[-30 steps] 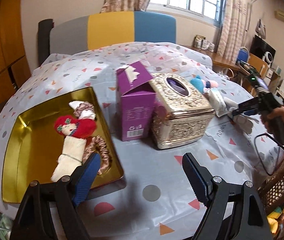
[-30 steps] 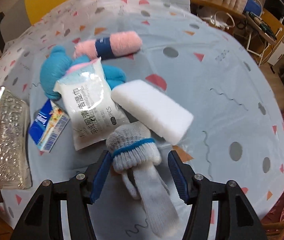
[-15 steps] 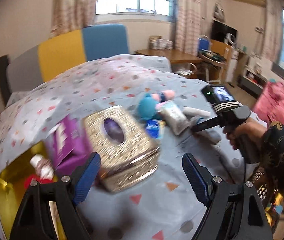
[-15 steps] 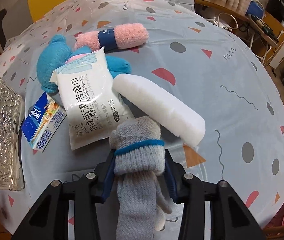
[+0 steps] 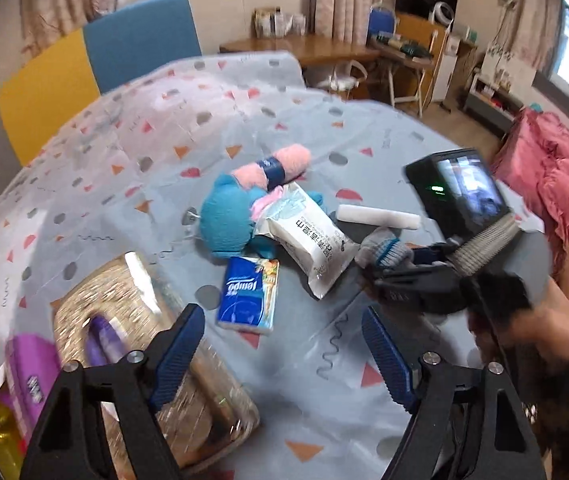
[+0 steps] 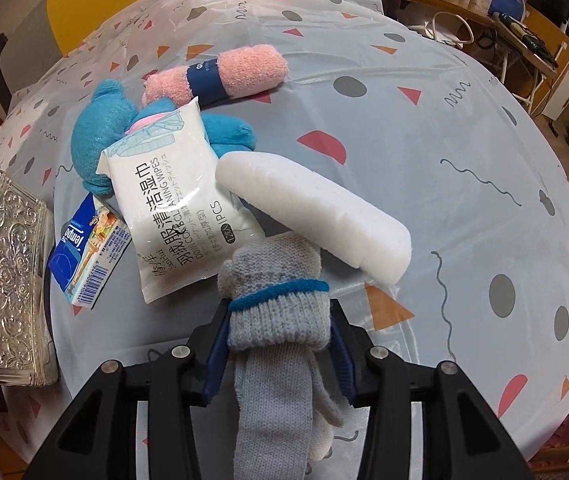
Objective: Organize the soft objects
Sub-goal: 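Grasp the blue Tempo tissue pack with the left gripper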
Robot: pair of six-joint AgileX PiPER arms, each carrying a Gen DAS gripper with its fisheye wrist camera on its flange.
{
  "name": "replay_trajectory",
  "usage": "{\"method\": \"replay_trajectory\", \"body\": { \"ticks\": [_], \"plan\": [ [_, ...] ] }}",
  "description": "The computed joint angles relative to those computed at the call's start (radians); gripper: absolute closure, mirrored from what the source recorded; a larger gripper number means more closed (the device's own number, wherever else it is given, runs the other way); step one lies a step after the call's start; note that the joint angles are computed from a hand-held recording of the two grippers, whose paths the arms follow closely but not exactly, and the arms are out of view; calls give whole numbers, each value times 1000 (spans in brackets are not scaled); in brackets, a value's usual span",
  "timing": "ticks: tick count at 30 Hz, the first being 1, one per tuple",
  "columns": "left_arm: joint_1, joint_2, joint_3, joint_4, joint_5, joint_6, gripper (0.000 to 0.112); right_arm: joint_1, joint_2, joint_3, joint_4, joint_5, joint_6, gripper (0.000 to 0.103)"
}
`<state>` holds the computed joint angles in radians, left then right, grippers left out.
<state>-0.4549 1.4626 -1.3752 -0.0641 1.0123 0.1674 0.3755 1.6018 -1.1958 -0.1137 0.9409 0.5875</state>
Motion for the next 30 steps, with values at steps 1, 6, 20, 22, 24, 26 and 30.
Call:
{"method": "replay_trajectory", "body": {
  "ticks": [1, 6, 20, 22, 24, 26, 30],
  "plan": [
    [-14, 49, -36, 21, 14, -22, 32, -6, -2, 1, 6, 0, -6, 58],
    [-42, 229, -169, 104, 83, -109, 36, -52, -13, 14, 40, -7, -39, 58],
    [-106, 468, -328, 256, 169, -241, 38, -84, -10, 12, 61, -11, -74, 58],
    [-115, 483, -321, 276, 172, -241, 43, -78, -10, 10, 58, -8, -67, 58],
    [-138, 473, -282, 336, 137, -266, 51, -78, -12, 12, 57, -8, -67, 58],
    [-165, 434, -227, 374, 90, -272, 70, -77, -12, 12, 55, -7, -65, 58],
    [-195, 353, -133, 327, 36, -241, 80, -76, -13, 13, 51, -7, -63, 58]
  ]
}}
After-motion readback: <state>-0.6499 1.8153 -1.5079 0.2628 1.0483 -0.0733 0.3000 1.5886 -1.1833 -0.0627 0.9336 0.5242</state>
